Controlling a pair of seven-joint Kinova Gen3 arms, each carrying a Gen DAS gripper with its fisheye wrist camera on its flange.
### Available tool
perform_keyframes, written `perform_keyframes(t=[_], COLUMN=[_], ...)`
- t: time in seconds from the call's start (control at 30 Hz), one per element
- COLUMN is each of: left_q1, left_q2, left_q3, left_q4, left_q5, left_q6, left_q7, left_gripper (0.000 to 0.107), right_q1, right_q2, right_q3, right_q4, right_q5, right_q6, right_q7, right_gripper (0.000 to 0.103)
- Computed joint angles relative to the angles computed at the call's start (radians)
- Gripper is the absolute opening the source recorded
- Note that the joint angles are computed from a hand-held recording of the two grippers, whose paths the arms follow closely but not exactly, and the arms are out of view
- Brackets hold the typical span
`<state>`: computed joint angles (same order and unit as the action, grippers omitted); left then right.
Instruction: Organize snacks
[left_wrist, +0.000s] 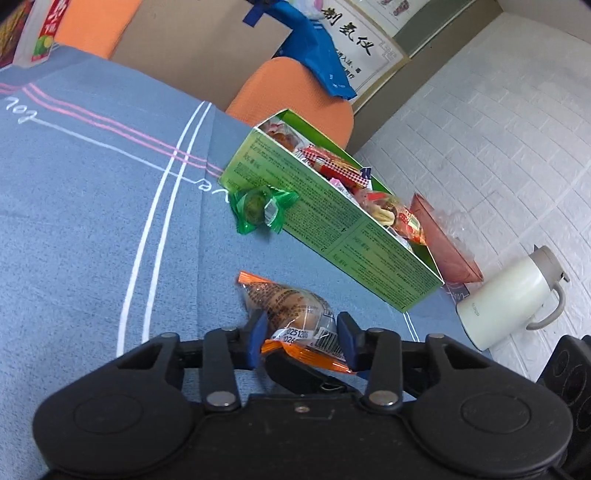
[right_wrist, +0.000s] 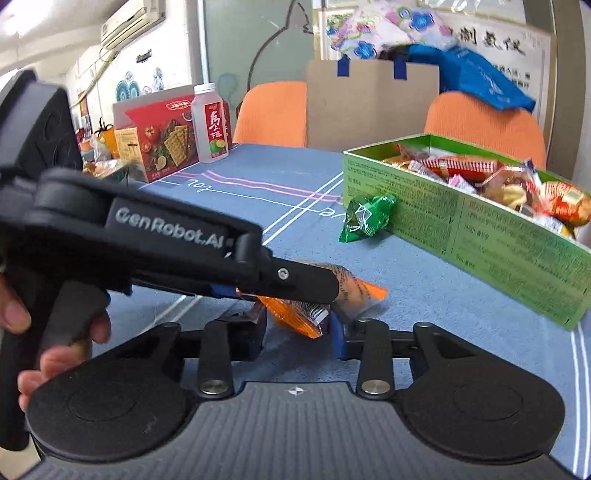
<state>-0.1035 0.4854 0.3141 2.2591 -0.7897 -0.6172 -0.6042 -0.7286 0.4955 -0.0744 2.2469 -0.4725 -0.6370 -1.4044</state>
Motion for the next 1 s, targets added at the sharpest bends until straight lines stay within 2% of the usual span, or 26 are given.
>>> perform_keyframes(t=[0.13, 0.27, 0.47, 0.6, 0.8, 1.0], left_q1=[0.003, 0.014, 0.051, 0.069, 0.084, 0.082], left_q2=[-0.015, -0.042, -0.037, -0.011, 0.043, 0.110], left_q3=[0.000, -0.010, -0.031, -0.035, -0.039, -0.035], left_q4=[-0.002, -0.025, -0.110, -0.195, -0.325, -0.433], left_q5=[0.004, 0.001, 0.004, -0.007, -0.040, -0.095], left_q6=[-0.019, -0.048, -0.072, -0.061, -0.043, 0.000], left_q7=[-0.007, -0.008, 0.003, 0.017, 0.022, 0.070], left_gripper=[0.093, 0.094, 0.092, 0.090, 0.086, 0.086], right_q1=[-0.001, -0.014, 0.063, 0.109, 0.201, 0.225], right_q2=[-0.012, -0.022, -0.028, -0.010, 0.031, 0.093], right_q3=[-0.001, 0.006, -0.009, -0.009, -0.019, -0.009], right_q4=[0.020, 0.041, 0.026, -0.013, -0.076, -0.148], right_q5=[-0.001, -0.022, 0.041, 0.071, 0.170, 0.195], right_q6=[-0.039, -0.135, -0.208, -0.239, -0.274, -0.293], right_q7=[-0.004, 0.032, 0.029, 0.031, -0.034, -0.025], right_gripper=[0.058, 0.058, 0.058, 0.058, 0.058, 0.059])
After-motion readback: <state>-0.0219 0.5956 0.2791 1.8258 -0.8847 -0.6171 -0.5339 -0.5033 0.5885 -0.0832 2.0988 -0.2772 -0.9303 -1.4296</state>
